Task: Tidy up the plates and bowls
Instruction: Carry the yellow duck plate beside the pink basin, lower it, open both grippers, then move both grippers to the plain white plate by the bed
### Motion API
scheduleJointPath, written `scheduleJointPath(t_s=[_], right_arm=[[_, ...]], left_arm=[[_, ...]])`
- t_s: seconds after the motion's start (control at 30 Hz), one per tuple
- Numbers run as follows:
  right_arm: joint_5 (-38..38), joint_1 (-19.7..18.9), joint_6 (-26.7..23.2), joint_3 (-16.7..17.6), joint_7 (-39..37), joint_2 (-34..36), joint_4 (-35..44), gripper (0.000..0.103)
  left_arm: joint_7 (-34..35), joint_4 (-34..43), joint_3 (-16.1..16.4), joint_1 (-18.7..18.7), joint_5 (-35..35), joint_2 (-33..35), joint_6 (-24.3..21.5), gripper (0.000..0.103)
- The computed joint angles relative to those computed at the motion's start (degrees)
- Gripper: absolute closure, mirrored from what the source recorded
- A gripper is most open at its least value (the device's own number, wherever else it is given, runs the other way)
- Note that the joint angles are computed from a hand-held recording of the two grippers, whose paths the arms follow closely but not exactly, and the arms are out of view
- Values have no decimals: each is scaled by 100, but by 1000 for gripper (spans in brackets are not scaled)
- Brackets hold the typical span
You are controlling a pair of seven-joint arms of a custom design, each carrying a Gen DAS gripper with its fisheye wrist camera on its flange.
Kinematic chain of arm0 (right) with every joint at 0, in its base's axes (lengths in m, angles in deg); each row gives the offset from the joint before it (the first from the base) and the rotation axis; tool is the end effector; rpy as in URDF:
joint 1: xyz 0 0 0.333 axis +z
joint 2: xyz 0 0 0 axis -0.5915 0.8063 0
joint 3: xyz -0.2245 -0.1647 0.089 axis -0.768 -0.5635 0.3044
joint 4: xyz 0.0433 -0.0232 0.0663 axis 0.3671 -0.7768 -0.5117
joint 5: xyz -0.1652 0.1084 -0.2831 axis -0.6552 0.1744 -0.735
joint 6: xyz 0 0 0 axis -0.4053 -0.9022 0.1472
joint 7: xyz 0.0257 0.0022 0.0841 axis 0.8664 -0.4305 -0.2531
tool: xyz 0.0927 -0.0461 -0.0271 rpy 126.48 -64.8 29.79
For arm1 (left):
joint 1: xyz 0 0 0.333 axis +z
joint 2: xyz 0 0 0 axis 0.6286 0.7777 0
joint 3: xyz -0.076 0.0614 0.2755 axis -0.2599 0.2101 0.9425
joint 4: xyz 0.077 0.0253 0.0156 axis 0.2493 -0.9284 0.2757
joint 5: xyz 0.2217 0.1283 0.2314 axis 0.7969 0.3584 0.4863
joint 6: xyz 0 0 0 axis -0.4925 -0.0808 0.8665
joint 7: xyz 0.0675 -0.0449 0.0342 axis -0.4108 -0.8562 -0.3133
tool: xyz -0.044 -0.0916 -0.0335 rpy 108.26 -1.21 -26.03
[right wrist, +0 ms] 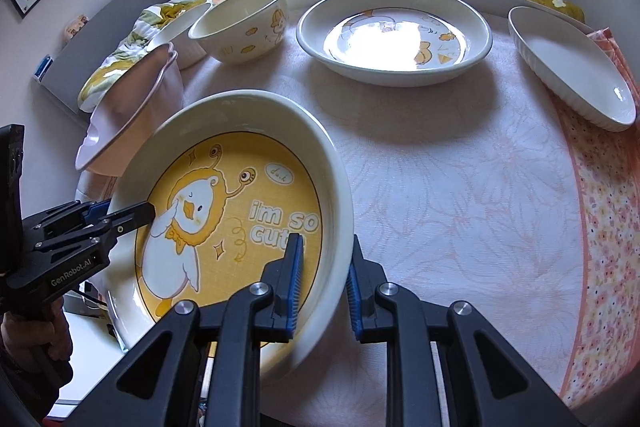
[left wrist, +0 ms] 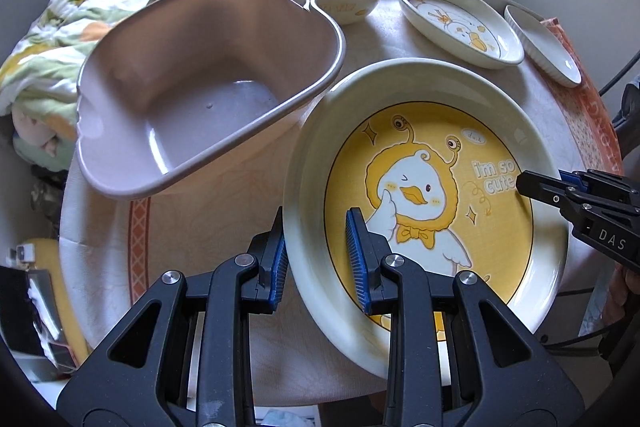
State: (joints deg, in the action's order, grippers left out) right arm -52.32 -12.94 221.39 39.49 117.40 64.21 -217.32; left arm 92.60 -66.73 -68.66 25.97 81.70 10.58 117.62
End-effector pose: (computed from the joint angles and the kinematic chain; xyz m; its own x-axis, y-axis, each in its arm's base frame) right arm 0.4170 0.2373 0.4313 0.1767 -0.9573 -0.2288 -0.9007 -0.0635 -0.4299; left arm 0.4264 -0.2129 0.4319 -0.1647 -0.9824 0.0878 -0.8887 0.1092 -0.4453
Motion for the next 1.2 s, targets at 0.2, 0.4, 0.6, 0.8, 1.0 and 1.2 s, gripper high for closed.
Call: scheduleJointPath(t_s=[0.2,0.4,0.6,0.8,1.0,1.2], right_arm=[[-327,-43,-150,58,236,73,131,84],[-713,-148,-125,102,681,-13,91,84],[-742,-198,-329,58,829,-303,21,80],[-1150,-373,-273,141,1135,-959,-170,7],[-1865,-858,-525,415,1675,-1910,-344,1],[-2231,-1279,-1181,462,1990,-2687,-321,1]], left_arm=[[-207,-44,-71,64,250,-68,4,79],[-539,-39,-136,118,615,-196,-265,78],[-724,-254,-156,88,722,-785,-362,12],[-673,-99,-249,-36,701,-1223,-505,2],[-341,388,-269,-185,600,-1231,-285,0],[-95,1198,-358,-317,507,-708,84,0]])
